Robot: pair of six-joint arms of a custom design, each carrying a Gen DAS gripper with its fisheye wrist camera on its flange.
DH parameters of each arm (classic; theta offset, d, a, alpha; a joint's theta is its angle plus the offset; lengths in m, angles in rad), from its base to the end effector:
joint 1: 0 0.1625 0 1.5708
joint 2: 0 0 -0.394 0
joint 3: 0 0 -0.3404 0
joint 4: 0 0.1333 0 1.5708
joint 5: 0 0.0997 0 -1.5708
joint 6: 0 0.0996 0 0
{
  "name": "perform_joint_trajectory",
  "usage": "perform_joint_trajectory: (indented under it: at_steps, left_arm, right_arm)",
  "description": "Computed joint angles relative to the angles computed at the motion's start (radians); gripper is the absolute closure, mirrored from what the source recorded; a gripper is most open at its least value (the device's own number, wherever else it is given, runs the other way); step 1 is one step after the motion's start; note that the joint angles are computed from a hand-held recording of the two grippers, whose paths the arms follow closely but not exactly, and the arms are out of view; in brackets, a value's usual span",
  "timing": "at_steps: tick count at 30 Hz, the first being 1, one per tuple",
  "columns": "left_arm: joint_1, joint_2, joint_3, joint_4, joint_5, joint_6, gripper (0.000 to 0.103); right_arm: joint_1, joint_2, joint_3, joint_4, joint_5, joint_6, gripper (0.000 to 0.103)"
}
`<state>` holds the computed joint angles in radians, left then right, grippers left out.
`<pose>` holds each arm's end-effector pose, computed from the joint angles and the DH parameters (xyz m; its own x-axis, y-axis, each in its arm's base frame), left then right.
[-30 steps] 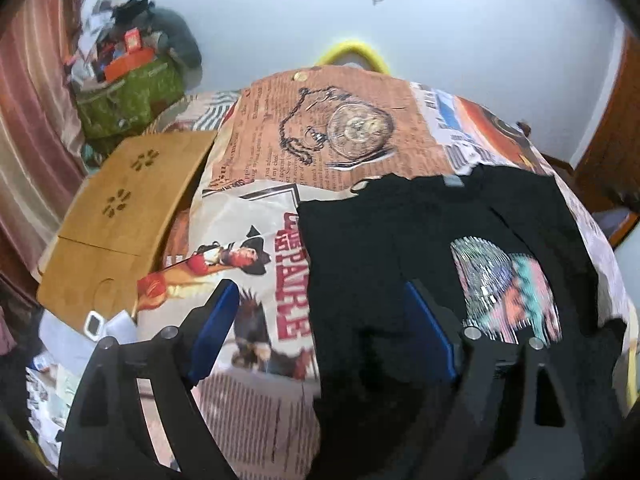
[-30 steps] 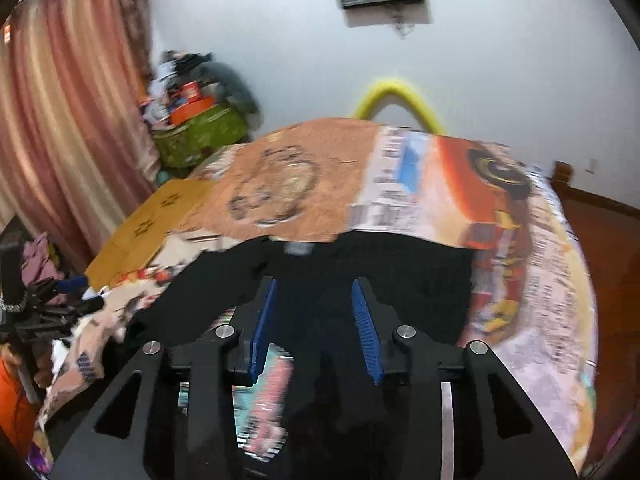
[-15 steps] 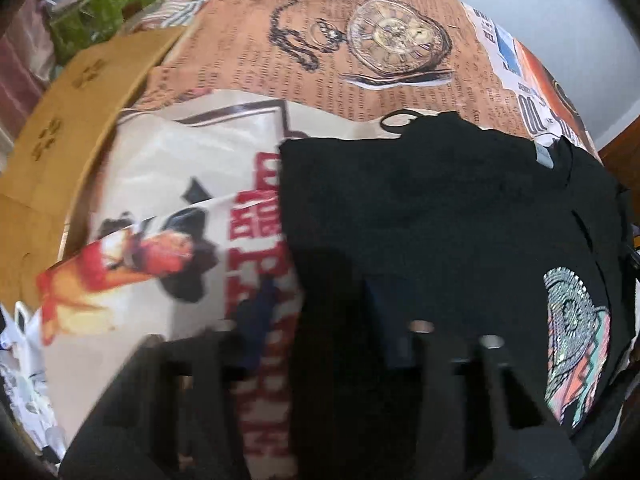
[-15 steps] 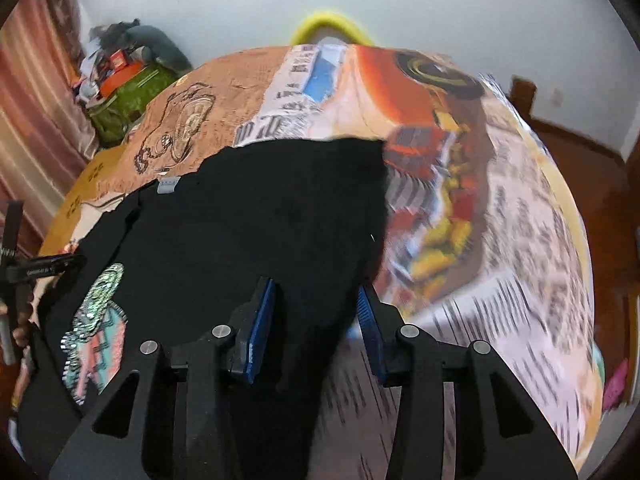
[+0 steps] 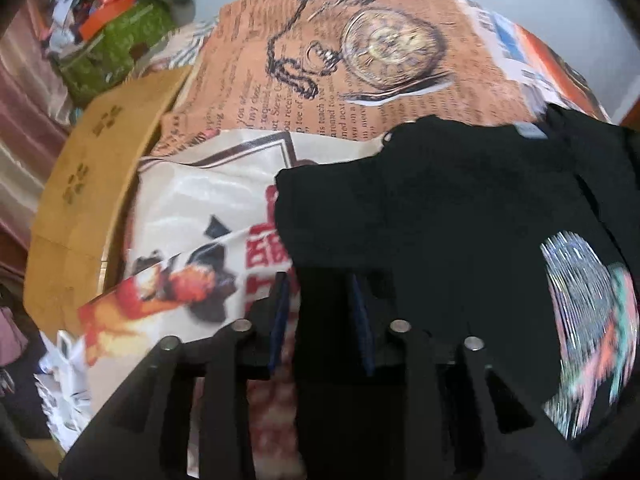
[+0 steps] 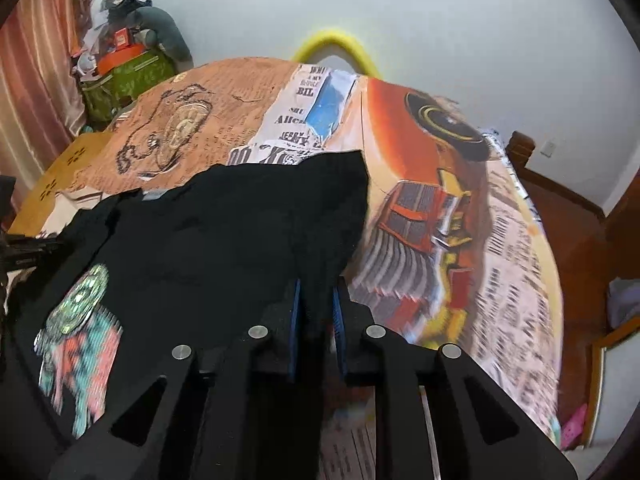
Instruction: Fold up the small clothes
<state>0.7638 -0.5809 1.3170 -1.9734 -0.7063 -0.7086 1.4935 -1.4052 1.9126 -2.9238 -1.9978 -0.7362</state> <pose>-0.3282 -0.6038 0.0565 -0.6484 0.0614 -0.7588 0.3431 0.9134 -0.2193 0.0534 -0.5021 0.4002 -0.6891 -0.1630 0.7061 -0.5553 0.7447 -0.3701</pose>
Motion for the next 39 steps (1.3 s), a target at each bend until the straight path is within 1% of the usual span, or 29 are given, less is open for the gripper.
perform_joint_trajectory:
  at_steps: [3,5,6,9,11,13,16,18,20,22,23,25,26,27,28,29,30,31,33,34,35,36,37,38,39]
  left_arm:
    - [-0.05,-0.071,0.102,-0.017,0.027,-0.008,0.05]
    - [-0.088,-0.125,0.176,-0.026,0.035,-0.022,0.045]
    - [-0.11,-0.162,0.221,-0.028,0.029,-0.039,0.042]
    - [-0.153,-0.238,0.303,-0.017,0.003,-0.097,0.039]
    - [-0.183,-0.284,0.357,0.002,-0.018,-0.145,0.037]
    - [-0.212,-0.327,0.408,0.015,-0.043,-0.179,0.036]
    - [-0.243,-0.362,0.465,0.031,-0.074,-0.219,0.033]
    - [-0.258,-0.381,0.508,0.024,-0.11,-0.245,0.033]
    - [-0.261,-0.384,0.535,0.021,-0.131,-0.267,0.033]
    - [-0.26,-0.385,0.563,0.006,-0.148,-0.287,0.033]
    - [-0.254,-0.384,0.582,-0.017,-0.17,-0.297,0.033]
    - [-0.239,-0.382,0.606,-0.064,-0.214,-0.302,0.033]
    - [-0.237,-0.386,0.627,-0.099,-0.221,-0.307,0.033]
    - [-0.237,-0.396,0.653,-0.152,-0.228,-0.307,0.034]
    - [-0.233,-0.404,0.667,-0.188,-0.243,-0.294,0.039]
    - [-0.23,-0.413,0.683,-0.234,-0.262,-0.275,0.052]
    - [-0.231,-0.422,0.706,-0.293,-0.283,-0.259,0.066]
    - [-0.237,-0.426,0.722,-0.325,-0.29,-0.259,0.071]
    - [-0.258,-0.426,0.745,-0.358,-0.291,-0.248,0.089]
    - [-0.267,-0.427,0.751,-0.365,-0.293,-0.246,0.093]
    - [-0.274,-0.429,0.756,-0.369,-0.296,-0.251,0.097]
    - [-0.282,-0.434,0.761,-0.365,-0.295,-0.261,0.098]
    - [-0.292,-0.439,0.761,-0.351,-0.29,-0.277,0.098]
    - [-0.299,-0.442,0.757,-0.336,-0.285,-0.289,0.099]
    - [-0.311,-0.45,0.756,-0.321,-0.275,-0.302,0.099]
  right_arm:
    - [-0.005,-0.107,0.064,0.036,0.025,-0.004,0.075]
    - [-0.009,-0.173,0.097,0.069,0.047,0.011,0.064]
    - [-0.011,-0.216,0.12,0.086,0.06,0.016,0.063]
    - [-0.006,-0.311,0.173,0.124,0.066,0.02,0.06]
    - [-0.014,-0.391,0.215,0.164,0.095,0.03,0.051]
    - [-0.021,-0.451,0.253,0.191,0.106,0.04,0.047]
    - [-0.042,-0.52,0.296,0.245,0.124,0.038,0.045]
    - [-0.079,-0.57,0.331,0.285,0.152,0.045,0.042]
    - [-0.111,-0.606,0.37,0.296,0.16,0.044,0.042]
    - [-0.145,-0.615,0.407,0.289,0.145,0.036,0.042]
    - [-0.161,-0.615,0.422,0.287,0.136,0.034,0.042]
    - [-0.201,-0.625,0.443,0.313,0.137,0.035,0.042]
    - [-0.221,-0.626,0.452,0.325,0.143,0.039,0.042]
    - [-0.234,-0.627,0.458,0.333,0.147,0.043,0.042]
    - [-0.245,-0.628,0.466,0.326,0.154,0.038,0.042]
    - [-0.248,-0.628,0.471,0.314,0.162,0.033,0.04]
    - [-0.246,-0.623,0.464,0.327,0.167,0.037,0.04]
    - [-0.244,-0.621,0.459,0.344,0.173,0.042,0.042]
    - [-0.223,-0.607,0.468,0.339,0.154,0.038,0.044]
    - [-0.212,-0.597,0.484,0.303,0.145,0.018,0.051]
    - [-0.195,-0.593,0.497,0.284,0.137,0.005,0.061]
    - [-0.19,-0.593,0.5,0.283,0.142,0.0,0.069]
    - [-0.186,-0.591,0.493,0.308,0.158,0.007,0.088]
    - [-0.185,-0.59,0.484,0.337,0.171,0.021,0.093]
    - [-0.175,-0.585,0.487,0.325,0.165,0.027,0.093]
